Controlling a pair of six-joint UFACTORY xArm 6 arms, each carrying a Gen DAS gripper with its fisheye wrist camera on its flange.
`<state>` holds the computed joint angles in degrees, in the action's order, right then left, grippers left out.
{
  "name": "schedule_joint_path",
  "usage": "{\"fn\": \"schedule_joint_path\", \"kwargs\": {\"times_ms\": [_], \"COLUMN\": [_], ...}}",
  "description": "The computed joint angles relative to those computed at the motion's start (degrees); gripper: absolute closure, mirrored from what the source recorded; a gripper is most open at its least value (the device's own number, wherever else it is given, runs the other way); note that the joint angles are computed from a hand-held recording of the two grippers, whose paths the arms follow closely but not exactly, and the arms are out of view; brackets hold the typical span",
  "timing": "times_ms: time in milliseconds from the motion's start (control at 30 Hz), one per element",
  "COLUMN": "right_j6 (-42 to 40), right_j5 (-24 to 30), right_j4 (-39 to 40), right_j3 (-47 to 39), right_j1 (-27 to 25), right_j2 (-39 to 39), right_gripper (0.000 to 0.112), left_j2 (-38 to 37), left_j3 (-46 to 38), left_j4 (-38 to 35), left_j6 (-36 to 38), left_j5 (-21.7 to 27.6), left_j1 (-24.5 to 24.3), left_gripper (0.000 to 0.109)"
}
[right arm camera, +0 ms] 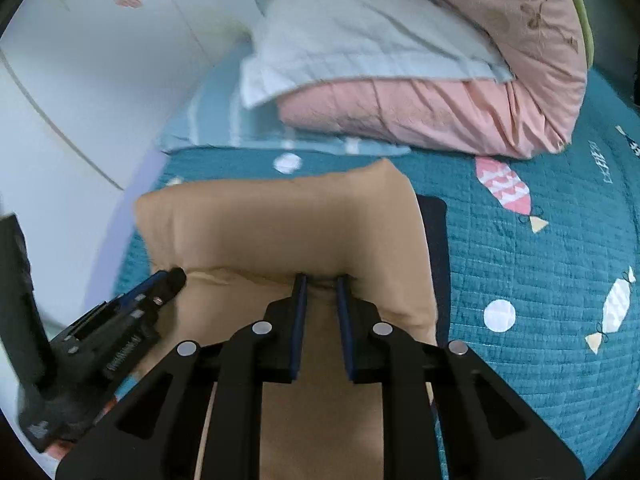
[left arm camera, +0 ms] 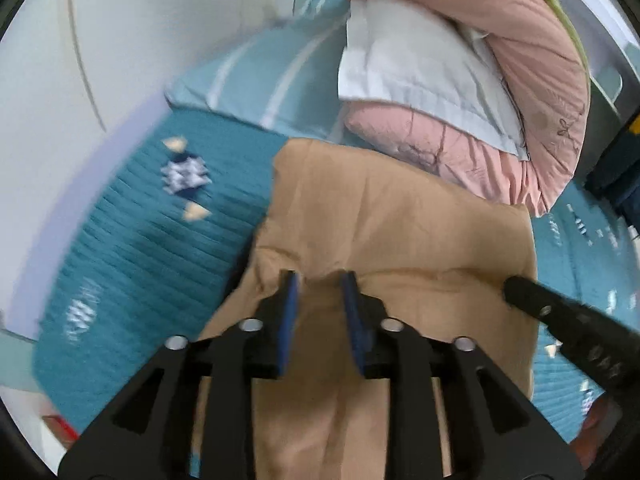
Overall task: Fold large clothes
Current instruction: 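Lower the folded jacket onto the dark jeans and open both tools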
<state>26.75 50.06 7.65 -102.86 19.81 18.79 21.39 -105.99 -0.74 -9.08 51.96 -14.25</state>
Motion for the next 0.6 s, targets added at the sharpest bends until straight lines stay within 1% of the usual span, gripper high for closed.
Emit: {"fn": "schedule_joint_path", "kwargs": {"times_ms": [33,67,100,133,167,200,233,300,367,467,533,600], "right_j6": [0.2,0.6,0.8,1.0,1.1,1.4,1.6,2.2,2.8,4.4,5.4,9.2], "right_j5": [-1.2,-2.7,-3.9,-5.2,-5.3,-5.0,-5.1,-5.7,-5.7,-6.7,-8.7,-9.3], "right_j4": [0.1,-0.1,-0.6,-2.0,-3.6,-5.0,-5.7,-7.2,-8.5,-8.9,-8.9,-11.5], "right_j3": [1.8,3.7,5.2,6.8,7.6,8.0,8.6,10.3,12.0,16.1,20.0,24.4], "right_j1": [0.0,0.0,0.2,0.4,0.8,1.1,1.2,1.5,1.7,1.5,1.2,1.1], "right_j2": [-1.5,-3.1,-4.3,-5.9,-7.1,-8.0,-8.7,-10.7,-12.8,-16.8,-20.1,-24.1], "right_gripper": [0.084,0.066,0.053,0.051,0.049,0.044,0.041,0.031,0.026,0.02,0.019,0.017], "left_j2": [-2.4,-3.9,-5.3,-6.4,-7.5,-8.5,-8.6,-9.9,-11.7,-15.0,-18.2,-20.9], "left_j3": [2.7,4.3,5.6,6.6,7.4,8.2,8.0,8.6,10.1,13.3,16.5,19.1], "left_j4": [0.0,0.2,0.9,2.0,3.5,4.5,5.1,5.6,7.2,9.0,11.0,13.3], "left_j6": [-0.1,-0.5,-1.4,-2.4,-3.2,-3.5,-3.7,-3.4,-4.3,-4.9,-6.7,-8.8], "left_j5": [-1.9,-3.0,-3.7,-4.0,-4.2,-4.4,-4.2,-2.8,-2.1,-2.1,-2.4,-2.8], "left_j1": [-0.2,-0.4,-0.5,-0.8,-1.1,-1.4,-1.6,-1.9,-2.3,-3.0,-3.8,-4.8], "left_gripper": [0.065,0.053,0.047,0.047,0.047,0.047,0.047,0.047,0.047,0.041,0.04,0.031]}}
